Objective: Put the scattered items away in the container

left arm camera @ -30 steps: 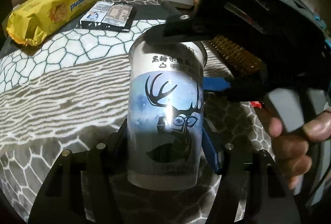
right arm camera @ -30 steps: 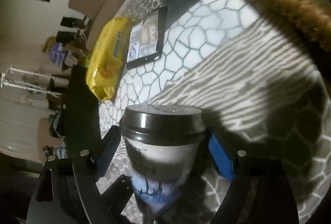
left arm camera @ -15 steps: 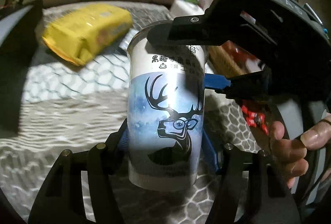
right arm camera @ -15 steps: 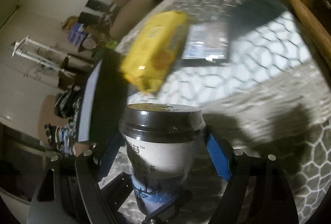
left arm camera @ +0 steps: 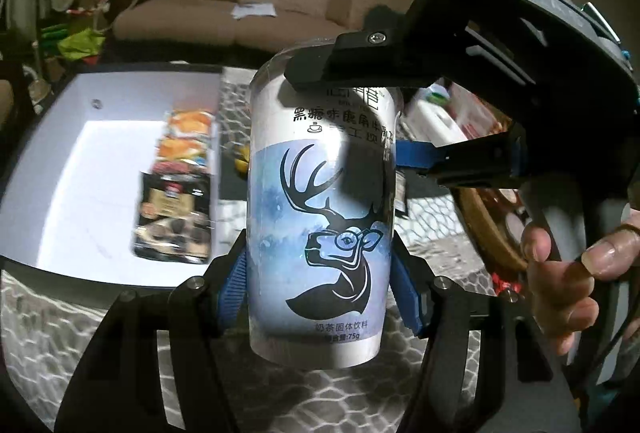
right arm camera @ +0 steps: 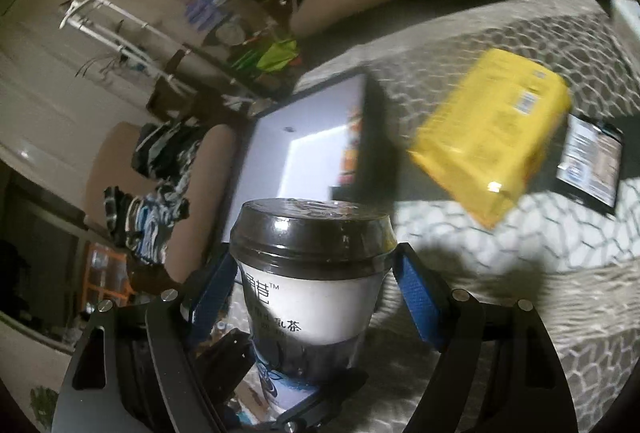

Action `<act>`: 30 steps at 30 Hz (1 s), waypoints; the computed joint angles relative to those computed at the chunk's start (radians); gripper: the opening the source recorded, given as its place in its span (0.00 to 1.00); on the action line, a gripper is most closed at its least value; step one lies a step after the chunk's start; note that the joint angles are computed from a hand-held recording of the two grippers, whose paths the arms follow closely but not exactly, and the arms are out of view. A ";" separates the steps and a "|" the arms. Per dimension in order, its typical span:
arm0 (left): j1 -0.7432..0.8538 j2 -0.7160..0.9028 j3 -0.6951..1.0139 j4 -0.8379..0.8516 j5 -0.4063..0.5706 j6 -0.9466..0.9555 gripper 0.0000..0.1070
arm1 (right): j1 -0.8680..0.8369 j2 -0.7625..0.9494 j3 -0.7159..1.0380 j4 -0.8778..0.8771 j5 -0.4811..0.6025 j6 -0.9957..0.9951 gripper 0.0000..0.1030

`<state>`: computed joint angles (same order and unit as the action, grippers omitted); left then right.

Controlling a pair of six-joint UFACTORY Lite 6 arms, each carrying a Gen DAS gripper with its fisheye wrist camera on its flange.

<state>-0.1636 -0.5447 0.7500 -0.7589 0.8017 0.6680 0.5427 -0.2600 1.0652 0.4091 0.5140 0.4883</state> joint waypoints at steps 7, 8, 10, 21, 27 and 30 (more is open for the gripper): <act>0.298 0.046 -0.005 -0.104 0.162 0.246 0.57 | 0.106 0.178 0.116 -0.057 -0.061 0.089 0.78; 0.320 0.045 -0.016 -0.110 0.173 0.262 0.56 | 0.115 0.195 0.122 -0.060 -0.069 0.096 0.78; 0.343 0.017 -0.046 -0.108 0.188 0.273 0.56 | 0.128 0.203 0.116 -0.061 -0.083 0.105 0.78; 0.243 -0.037 -0.084 -0.085 0.133 0.196 0.56 | 0.099 0.098 0.007 -0.023 -0.086 0.063 0.78; 0.174 -0.052 -0.074 -0.070 0.101 0.140 0.56 | 0.091 0.044 -0.010 -0.065 -0.064 0.088 0.78; 0.120 -0.069 -0.078 -0.049 0.076 0.096 0.57 | 0.084 -0.007 -0.049 -0.076 -0.061 0.093 0.78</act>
